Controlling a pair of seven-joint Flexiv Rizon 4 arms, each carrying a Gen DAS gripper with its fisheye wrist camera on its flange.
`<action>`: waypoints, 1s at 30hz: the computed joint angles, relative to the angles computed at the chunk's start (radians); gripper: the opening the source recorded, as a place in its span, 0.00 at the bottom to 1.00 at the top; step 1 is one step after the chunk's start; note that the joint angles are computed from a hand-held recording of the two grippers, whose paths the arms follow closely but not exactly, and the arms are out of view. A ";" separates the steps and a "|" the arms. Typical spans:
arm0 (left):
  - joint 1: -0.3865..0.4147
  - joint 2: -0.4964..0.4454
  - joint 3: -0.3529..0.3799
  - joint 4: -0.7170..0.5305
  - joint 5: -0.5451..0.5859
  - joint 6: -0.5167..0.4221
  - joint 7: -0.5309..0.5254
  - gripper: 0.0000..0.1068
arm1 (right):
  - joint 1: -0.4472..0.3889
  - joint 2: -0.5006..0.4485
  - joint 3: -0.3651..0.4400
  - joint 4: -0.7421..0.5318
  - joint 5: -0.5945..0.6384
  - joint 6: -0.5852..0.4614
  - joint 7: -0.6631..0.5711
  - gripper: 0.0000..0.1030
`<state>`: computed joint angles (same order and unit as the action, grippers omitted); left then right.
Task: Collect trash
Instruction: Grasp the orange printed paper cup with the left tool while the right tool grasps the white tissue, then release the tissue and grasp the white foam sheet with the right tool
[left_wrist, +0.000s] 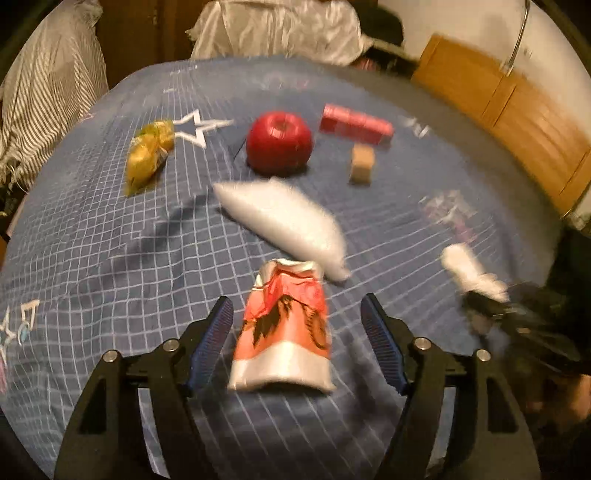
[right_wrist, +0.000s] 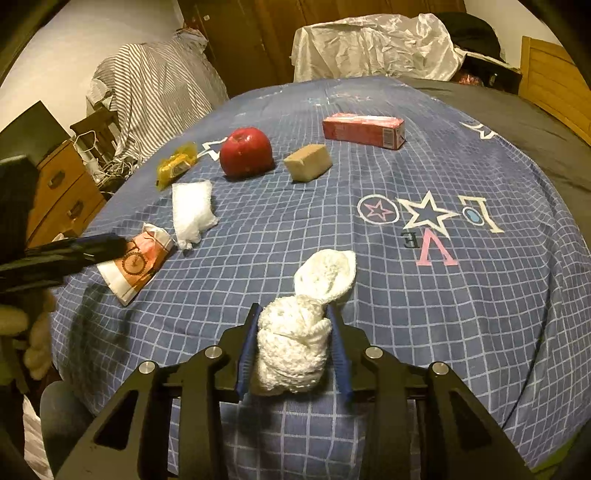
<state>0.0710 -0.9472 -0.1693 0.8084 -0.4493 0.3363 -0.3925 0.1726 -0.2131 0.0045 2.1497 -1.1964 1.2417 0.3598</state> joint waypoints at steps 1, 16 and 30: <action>-0.017 -0.007 0.017 -0.008 0.024 0.016 -0.009 0.49 | 0.002 -0.001 0.003 -0.002 0.008 -0.006 -0.008 0.35; 0.065 0.164 -0.051 0.351 -0.121 0.291 0.138 0.26 | 0.030 0.024 0.011 -0.028 -0.169 -0.140 0.091 0.29; 0.092 0.246 -0.044 0.424 -0.320 0.290 0.213 0.33 | 0.043 -0.008 0.055 -0.149 -0.168 -0.187 -0.038 0.31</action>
<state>0.1630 -0.7008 -0.2129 1.2328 -0.7694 0.6261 -0.1793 0.2152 -0.2209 0.0592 2.0008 -1.3645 1.0548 0.3223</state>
